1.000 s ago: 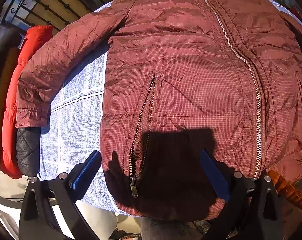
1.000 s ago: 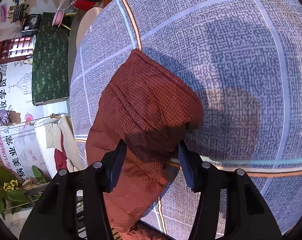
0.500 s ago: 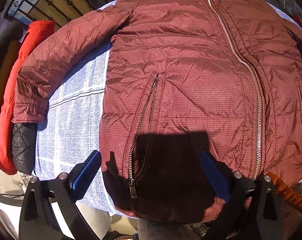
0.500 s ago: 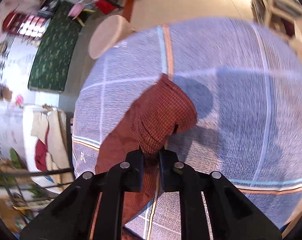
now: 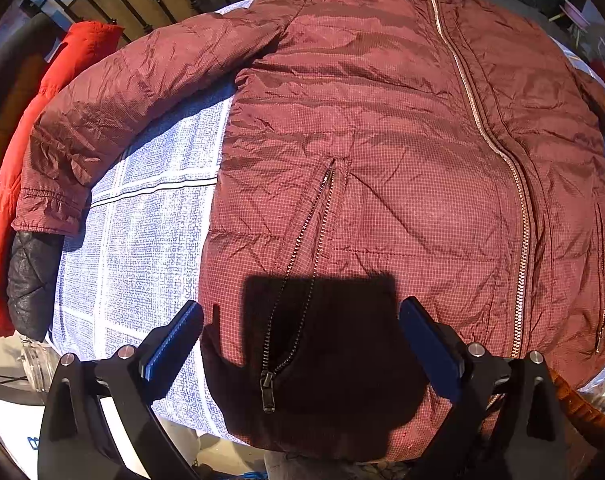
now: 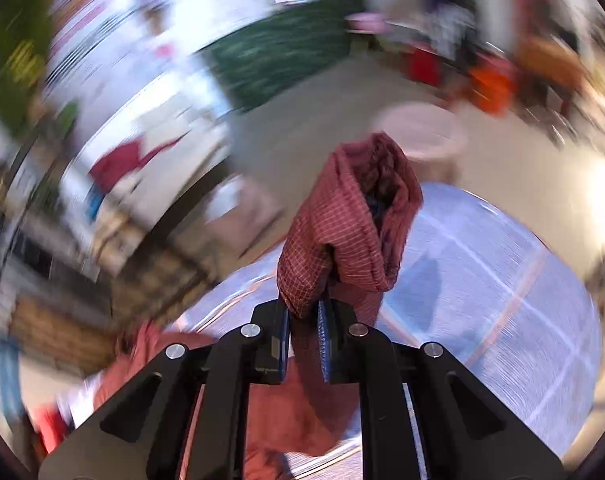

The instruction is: Fold large clothes

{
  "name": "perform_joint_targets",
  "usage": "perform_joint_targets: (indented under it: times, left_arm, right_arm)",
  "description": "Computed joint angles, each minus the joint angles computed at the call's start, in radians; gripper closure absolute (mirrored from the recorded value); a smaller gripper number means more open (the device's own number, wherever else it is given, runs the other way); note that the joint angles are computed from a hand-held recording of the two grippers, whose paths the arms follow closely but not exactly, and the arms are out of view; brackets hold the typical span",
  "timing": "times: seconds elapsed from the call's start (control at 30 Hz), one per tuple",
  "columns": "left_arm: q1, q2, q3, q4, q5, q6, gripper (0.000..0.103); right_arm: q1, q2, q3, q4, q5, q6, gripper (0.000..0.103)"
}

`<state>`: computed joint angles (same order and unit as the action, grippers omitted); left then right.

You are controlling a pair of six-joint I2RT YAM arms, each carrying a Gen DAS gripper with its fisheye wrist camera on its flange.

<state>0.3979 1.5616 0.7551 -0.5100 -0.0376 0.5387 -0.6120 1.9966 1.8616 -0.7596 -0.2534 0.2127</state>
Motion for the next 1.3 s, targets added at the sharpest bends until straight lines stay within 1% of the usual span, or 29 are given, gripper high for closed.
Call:
perform_joint_targets:
  times: [0.13,0.2,0.3,0.43,0.5,0.57,0.6,0.67,0.73,0.77,0.83,0.9,0.93,0.97,1.0,1.03,1.07,1.13,1.23,1.3]
  left_arm:
    - [0.028,0.007,0.018,-0.009,0.019,-0.005,0.006]
    - [0.05,0.013,0.026,-0.013,0.028,-0.002,0.006]
    - [0.088,0.018,0.031,-0.015,0.034,0.013,0.006]
    - [0.163,0.033,0.047,-0.017,0.044,0.039,0.006]
    - [0.203,0.054,0.064,-0.018,0.043,0.048,0.006]
    - [0.238,0.076,0.084,-0.022,0.045,0.058,0.006]
    - [0.256,0.085,0.092,-0.022,0.047,0.062,0.006]
    - [0.292,0.112,0.114,-0.027,0.049,0.07,0.006]
    - [0.314,0.134,0.129,-0.028,0.05,0.074,0.006]
    - [0.325,0.147,0.137,-0.03,0.05,0.077,0.006]
    - [0.336,0.169,0.152,-0.038,0.059,0.081,0.006]
    - [0.335,0.188,0.164,-0.041,0.062,0.082,0.006]
    - [0.327,0.196,0.169,-0.038,0.06,0.081,0.006]
    - [0.318,0.203,0.176,-0.036,0.06,0.08,0.006]
    - [0.31,0.206,0.182,-0.035,0.06,0.077,0.006]
    - [0.298,0.213,0.197,-0.037,0.063,0.072,0.006]
    - [0.287,0.219,0.209,-0.038,0.065,0.064,0.006]
    - [0.257,0.224,0.238,-0.044,0.071,0.041,0.006]
    - [0.222,0.236,0.291,-0.061,0.097,0.013,0.006]
    - [0.186,0.247,0.334,-0.074,0.117,-0.003,0.006]
  right_arm:
    - [0.243,-0.016,0.007,-0.014,0.013,-0.044,0.091]
    - [0.343,-0.019,-0.006,-0.007,0.013,-0.038,0.091]
    - [0.517,0.012,0.019,0.004,0.007,-0.003,0.091]
    - [0.725,0.093,0.134,-0.023,0.024,0.008,0.091]
    - [0.826,0.177,0.251,-0.078,0.056,-0.002,0.091]
    - [0.898,0.254,0.334,-0.106,0.082,0.0,0.091]
    - [0.926,0.265,0.326,-0.119,0.102,-0.006,0.091]
    - [0.967,0.356,0.407,-0.148,0.148,-0.013,0.091]
    - [0.992,0.416,0.443,-0.173,0.184,-0.015,0.09]
    - [0.996,0.423,0.429,-0.17,0.193,-0.017,0.09]
    - [1.009,0.471,0.466,-0.209,0.225,-0.024,0.089]
    - [1.021,0.523,0.534,-0.263,0.251,-0.044,0.078]
    - [1.029,0.538,0.546,-0.276,0.26,-0.062,0.053]
    - [1.039,0.539,0.539,-0.273,0.276,-0.075,0.023]
    - [1.048,0.509,0.482,-0.236,0.293,-0.089,0.017]
    - [1.061,0.45,0.375,-0.164,0.31,-0.109,0.017]
    - [1.067,0.405,0.3,-0.125,0.314,-0.129,0.017]
    - [1.073,0.351,0.221,-0.11,0.287,-0.163,0.017]
    - [1.055,0.254,0.037,-0.029,0.227,-0.179,0.017]
    - [1.023,0.199,-0.083,0.007,0.251,-0.18,0.017]
